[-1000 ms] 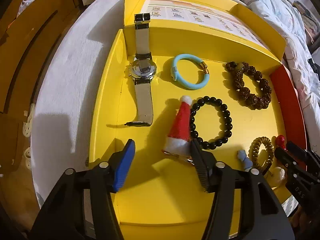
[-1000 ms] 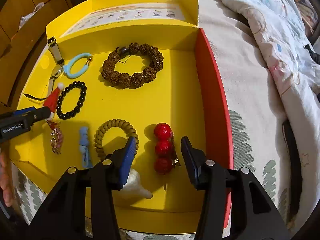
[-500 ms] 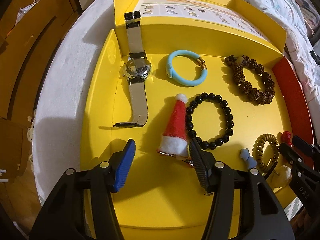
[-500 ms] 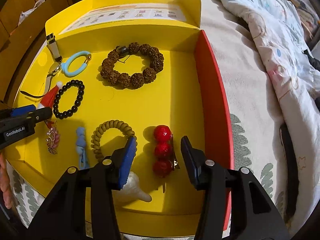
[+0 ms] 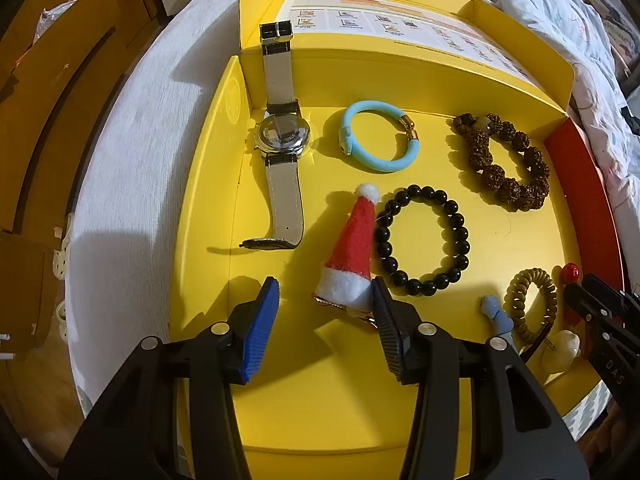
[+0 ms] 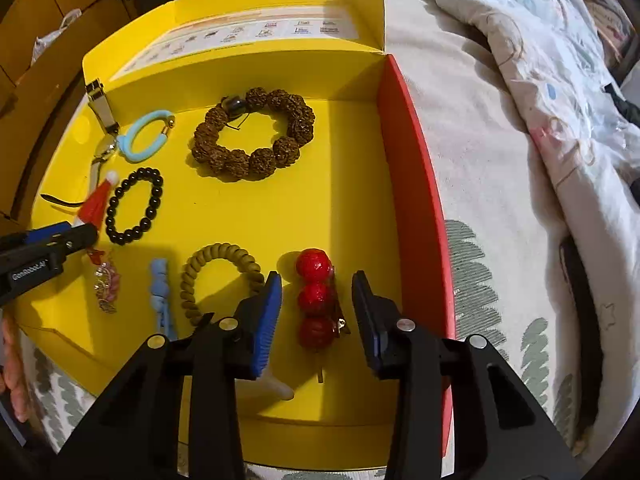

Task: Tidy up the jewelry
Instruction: 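Close left tool on the red Santa-hat clip while right tool grasps the red three-bead hairpin, then carry both red items out of the tray and release them on the bedspread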

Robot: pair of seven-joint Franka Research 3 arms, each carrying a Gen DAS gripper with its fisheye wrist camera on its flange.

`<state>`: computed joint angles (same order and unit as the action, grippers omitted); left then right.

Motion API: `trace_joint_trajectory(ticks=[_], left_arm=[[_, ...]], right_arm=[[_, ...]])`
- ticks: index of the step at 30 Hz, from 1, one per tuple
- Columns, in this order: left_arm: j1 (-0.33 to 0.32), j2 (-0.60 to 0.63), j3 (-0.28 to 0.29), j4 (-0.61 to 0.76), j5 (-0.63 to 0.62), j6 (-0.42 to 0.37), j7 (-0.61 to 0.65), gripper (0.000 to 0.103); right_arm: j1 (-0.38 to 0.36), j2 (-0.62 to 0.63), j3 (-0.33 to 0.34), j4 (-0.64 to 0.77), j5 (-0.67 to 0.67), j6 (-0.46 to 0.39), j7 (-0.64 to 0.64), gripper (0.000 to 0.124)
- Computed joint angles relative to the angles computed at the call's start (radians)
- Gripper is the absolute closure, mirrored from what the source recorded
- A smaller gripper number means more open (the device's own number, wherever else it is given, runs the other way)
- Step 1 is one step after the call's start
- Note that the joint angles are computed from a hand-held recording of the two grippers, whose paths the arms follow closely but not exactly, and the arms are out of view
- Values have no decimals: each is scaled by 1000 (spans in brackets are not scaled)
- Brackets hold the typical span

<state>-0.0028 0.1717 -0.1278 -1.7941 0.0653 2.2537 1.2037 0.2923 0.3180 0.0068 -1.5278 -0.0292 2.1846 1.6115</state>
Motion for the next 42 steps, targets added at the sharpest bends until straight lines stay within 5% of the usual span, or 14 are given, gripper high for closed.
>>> trace_joint_trajectory(ticks=[16, 42], left_arm=[[-3, -5, -3, -2, -2, -7, 8, 60], [32, -28, 2, -33, -132, 19, 85, 74]], right_arm=[[32, 11, -4, 1, -78, -15, 14, 98], [-5, 2, 6, 1, 41, -17, -25, 101]])
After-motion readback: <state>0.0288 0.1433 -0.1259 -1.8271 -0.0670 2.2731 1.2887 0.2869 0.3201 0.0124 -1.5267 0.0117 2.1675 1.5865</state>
